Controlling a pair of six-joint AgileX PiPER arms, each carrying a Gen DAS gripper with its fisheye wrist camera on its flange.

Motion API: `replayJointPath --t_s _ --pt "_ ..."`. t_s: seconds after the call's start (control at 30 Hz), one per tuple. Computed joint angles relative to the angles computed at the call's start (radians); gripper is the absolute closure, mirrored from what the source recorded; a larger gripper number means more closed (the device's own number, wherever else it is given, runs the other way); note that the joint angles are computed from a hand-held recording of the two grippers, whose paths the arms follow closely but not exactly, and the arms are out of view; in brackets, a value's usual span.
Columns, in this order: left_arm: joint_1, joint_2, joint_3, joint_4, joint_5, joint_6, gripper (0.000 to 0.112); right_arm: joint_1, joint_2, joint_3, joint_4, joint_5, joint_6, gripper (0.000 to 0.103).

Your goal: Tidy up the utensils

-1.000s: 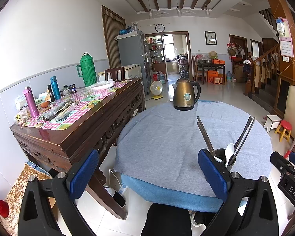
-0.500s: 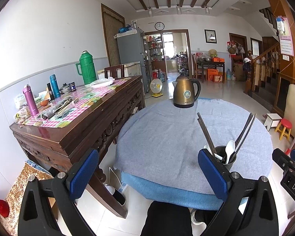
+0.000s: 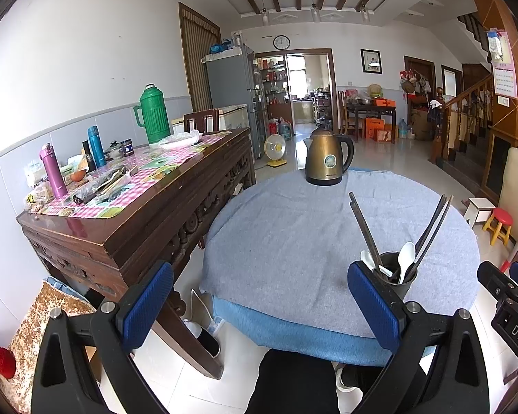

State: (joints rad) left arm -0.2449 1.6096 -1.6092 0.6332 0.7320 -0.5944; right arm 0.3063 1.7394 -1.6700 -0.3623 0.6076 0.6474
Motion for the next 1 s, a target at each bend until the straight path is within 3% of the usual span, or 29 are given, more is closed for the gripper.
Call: replayJointPath --t_s 0.53,1.0 --pt "0.029 0.01 0.018 -0.031 -0.025 0.018 0.012 0.01 0.012 -0.021 -0.054 0.008 0.033 0.033" --pt "0.056 0.109 -0.059 -0.064 -0.026 0.029 0.012 -0.003 0.14 -0.188 0.026 0.061 -0.118 0.032"
